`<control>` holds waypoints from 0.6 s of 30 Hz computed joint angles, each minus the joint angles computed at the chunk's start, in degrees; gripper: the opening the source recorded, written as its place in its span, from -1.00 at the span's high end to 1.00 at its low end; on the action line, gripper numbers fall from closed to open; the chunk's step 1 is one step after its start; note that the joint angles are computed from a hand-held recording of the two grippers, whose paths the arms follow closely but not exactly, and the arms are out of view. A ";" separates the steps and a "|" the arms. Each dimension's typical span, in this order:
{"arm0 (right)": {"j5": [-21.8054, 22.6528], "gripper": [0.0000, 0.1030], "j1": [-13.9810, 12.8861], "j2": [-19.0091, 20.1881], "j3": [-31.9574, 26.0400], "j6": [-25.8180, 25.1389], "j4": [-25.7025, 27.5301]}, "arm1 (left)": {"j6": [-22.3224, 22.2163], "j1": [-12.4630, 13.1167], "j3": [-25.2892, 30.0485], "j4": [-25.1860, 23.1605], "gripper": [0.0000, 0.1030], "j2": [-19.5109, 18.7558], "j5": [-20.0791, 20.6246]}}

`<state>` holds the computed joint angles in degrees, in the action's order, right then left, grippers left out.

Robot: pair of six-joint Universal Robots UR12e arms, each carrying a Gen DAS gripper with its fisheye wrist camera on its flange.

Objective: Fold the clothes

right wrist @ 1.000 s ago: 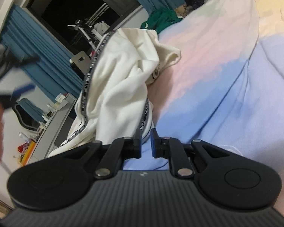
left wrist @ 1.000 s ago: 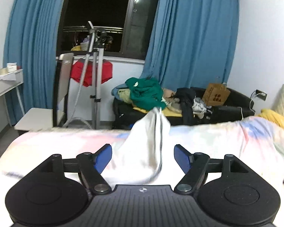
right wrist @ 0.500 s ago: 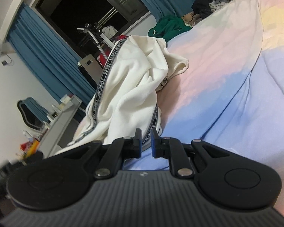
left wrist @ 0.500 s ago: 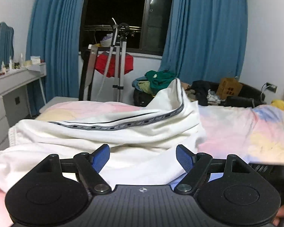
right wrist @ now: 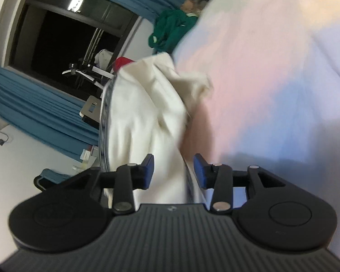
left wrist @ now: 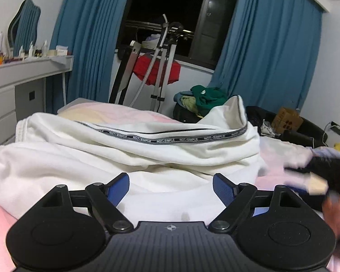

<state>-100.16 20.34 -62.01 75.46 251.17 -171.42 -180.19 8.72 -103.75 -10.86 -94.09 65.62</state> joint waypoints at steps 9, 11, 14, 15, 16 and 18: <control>2.45 0.18 -5.75 12.85 -21.75 -12.68 11.23 | 2.47 0.94 3.94 4.10 -0.61 -5.32 1.76; 4.23 0.19 -6.44 15.23 -25.35 -14.05 13.45 | 1.04 1.22 4.89 3.33 -0.62 -6.32 1.29; 4.76 0.78 -6.36 17.61 -28.87 -18.44 16.20 | 0.85 1.24 5.82 1.16 -0.62 -7.37 0.74; 3.42 0.86 -6.04 17.40 -28.27 -19.15 14.81 | 1.01 1.22 6.03 0.47 -0.62 -7.67 0.54; 2.12 0.87 -5.73 17.20 -27.65 -19.91 13.27 | 1.24 1.20 6.06 0.01 -0.62 -7.77 0.46; -0.44 0.88 -5.11 16.87 -26.54 -21.53 10.21 | 1.46 1.37 6.09 -0.04 -0.61 -7.90 0.03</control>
<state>-100.60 15.23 -45.14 48.92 229.64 -161.22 -178.72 10.09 -97.67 -10.90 -101.99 65.65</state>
